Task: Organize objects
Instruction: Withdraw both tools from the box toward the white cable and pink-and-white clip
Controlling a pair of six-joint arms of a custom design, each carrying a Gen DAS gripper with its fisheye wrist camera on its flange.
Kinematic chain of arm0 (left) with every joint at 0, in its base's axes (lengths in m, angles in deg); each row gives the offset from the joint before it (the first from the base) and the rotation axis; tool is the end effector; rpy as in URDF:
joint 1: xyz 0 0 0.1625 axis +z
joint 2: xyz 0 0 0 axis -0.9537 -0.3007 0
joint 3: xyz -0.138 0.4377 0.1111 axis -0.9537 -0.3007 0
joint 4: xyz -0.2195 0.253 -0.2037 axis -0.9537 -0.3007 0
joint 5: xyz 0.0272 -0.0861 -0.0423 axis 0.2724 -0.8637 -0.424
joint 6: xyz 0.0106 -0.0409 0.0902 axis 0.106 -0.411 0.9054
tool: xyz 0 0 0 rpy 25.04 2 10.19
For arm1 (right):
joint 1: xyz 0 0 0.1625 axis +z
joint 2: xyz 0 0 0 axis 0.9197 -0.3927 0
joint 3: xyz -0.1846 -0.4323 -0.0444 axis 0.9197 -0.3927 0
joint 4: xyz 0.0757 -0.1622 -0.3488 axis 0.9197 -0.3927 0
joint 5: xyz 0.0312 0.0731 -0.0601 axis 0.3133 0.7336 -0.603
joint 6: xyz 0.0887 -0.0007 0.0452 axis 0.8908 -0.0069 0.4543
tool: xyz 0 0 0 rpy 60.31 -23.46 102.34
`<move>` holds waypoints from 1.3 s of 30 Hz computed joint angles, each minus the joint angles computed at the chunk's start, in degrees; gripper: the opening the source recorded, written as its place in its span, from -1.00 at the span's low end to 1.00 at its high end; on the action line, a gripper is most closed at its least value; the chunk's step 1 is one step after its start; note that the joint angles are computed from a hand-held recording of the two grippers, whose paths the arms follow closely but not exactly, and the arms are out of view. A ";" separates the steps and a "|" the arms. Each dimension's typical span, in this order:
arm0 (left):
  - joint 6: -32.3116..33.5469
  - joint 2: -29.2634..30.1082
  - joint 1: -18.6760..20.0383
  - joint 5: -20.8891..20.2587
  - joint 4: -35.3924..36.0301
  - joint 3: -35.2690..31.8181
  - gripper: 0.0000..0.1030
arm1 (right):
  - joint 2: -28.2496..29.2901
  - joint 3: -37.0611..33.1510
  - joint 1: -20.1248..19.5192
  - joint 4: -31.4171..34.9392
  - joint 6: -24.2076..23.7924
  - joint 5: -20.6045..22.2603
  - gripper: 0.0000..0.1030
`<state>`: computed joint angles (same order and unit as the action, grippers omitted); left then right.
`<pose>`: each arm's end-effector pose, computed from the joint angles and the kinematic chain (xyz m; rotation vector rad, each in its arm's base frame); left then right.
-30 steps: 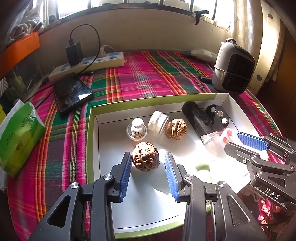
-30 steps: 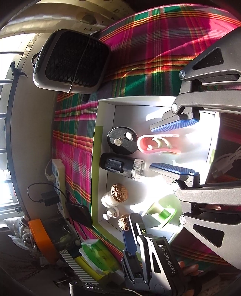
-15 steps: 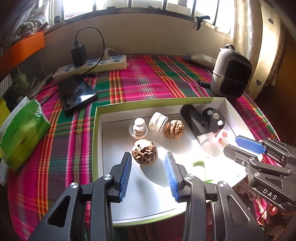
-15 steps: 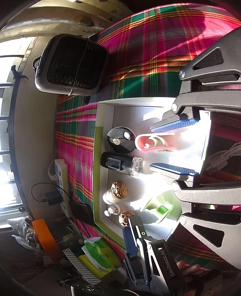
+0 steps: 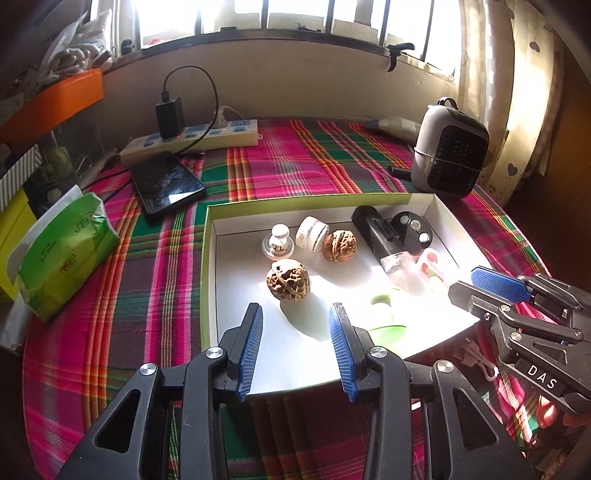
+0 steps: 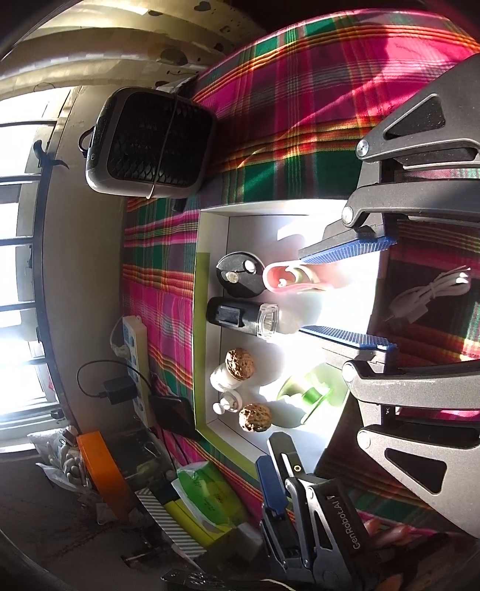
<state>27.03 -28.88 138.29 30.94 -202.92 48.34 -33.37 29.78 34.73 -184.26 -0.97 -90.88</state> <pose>-0.1163 -0.7129 0.1606 0.7684 2.4103 -0.6709 0.2118 -0.6566 0.0564 0.3722 -2.3103 0.8893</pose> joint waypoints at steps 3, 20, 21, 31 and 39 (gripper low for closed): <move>0.87 -0.76 -0.31 0.22 -2.64 1.78 -0.31 | -0.11 0.86 0.38 -1.43 -0.49 -0.28 -0.29; -0.18 -5.02 -0.76 -1.40 -7.98 9.39 -0.31 | -0.60 6.16 2.01 -8.89 -0.90 -0.62 -0.16; -0.09 -5.25 -0.71 -1.70 -8.05 9.74 -0.31 | -0.62 6.55 2.05 -9.36 -0.93 -0.70 -0.16; -1.15 -6.76 -0.33 -4.26 -7.35 12.53 -0.31 | -0.70 9.79 2.13 -12.91 -1.64 -1.89 -0.16; -0.75 -7.28 -0.20 -6.11 -5.92 13.84 -0.31 | -0.89 11.73 1.66 -14.10 -1.35 -2.72 -0.15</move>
<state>26.28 -36.16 138.09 24.83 -208.84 62.18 -34.26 41.50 36.39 -198.36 -2.33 -93.60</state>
